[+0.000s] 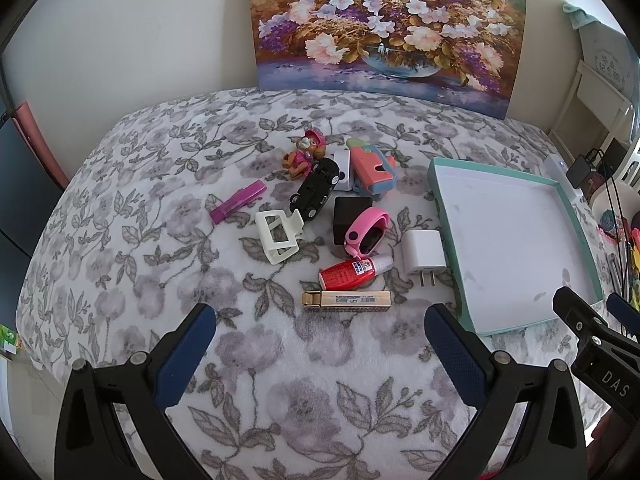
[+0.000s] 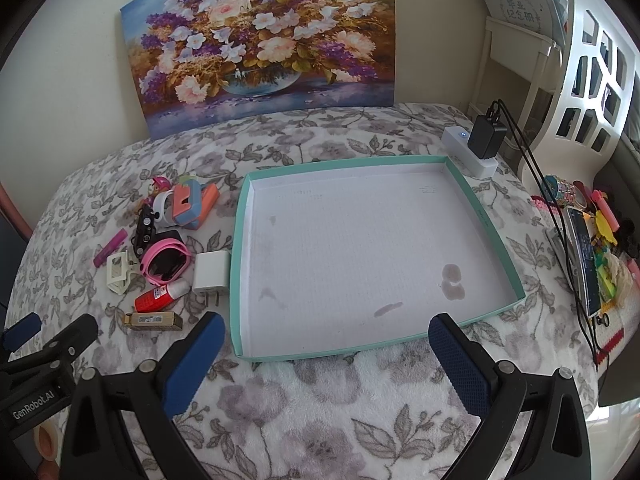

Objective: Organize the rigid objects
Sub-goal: 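Move the right tool toward the gold-and-white rectangular box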

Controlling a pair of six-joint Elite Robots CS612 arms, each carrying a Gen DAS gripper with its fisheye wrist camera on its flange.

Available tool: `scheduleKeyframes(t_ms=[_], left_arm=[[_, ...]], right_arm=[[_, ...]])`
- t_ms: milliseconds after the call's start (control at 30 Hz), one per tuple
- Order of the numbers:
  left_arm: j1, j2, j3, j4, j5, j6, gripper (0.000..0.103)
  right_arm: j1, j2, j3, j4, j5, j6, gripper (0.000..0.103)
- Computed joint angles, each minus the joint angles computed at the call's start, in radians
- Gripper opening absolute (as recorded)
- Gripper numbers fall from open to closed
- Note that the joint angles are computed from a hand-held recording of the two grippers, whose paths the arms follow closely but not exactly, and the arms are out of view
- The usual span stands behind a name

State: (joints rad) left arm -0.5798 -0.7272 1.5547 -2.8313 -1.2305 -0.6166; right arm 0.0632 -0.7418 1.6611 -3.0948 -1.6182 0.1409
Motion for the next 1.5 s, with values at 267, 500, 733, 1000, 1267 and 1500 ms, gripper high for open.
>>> scheduleKeyframes(t_ms=[267,500,733,1000,1267,1500], left_arm=[[-0.001,0.000,0.000,0.002,0.001,-0.002,0.103],[-0.002,0.001,0.000,0.000,0.002,-0.002,0.103],[-0.002,0.001,-0.001,0.003,0.001,-0.003,0.103],[0.029,-0.002,-0.021,0.033,-0.073,-0.008,0.103],[0.065,0.009,-0.042,0.081,0.004,-0.021,0.103],[0.113,0.030,-0.068,0.202,-0.102,-0.093,0.103]], right_arm=[[0.000,0.001,0.000,-0.001,0.001,0.000,0.103],[0.000,0.000,-0.001,0.001,0.000,0.000,0.103],[0.001,-0.001,-0.003,0.006,0.000,0.001,0.103],[-0.001,-0.001,-0.012,0.009,0.015,0.000,0.103],[0.028,0.027,-0.121,0.127,0.121,-0.043,0.103],[0.070,0.096,-0.253,0.346,0.178,-0.064,0.103]])
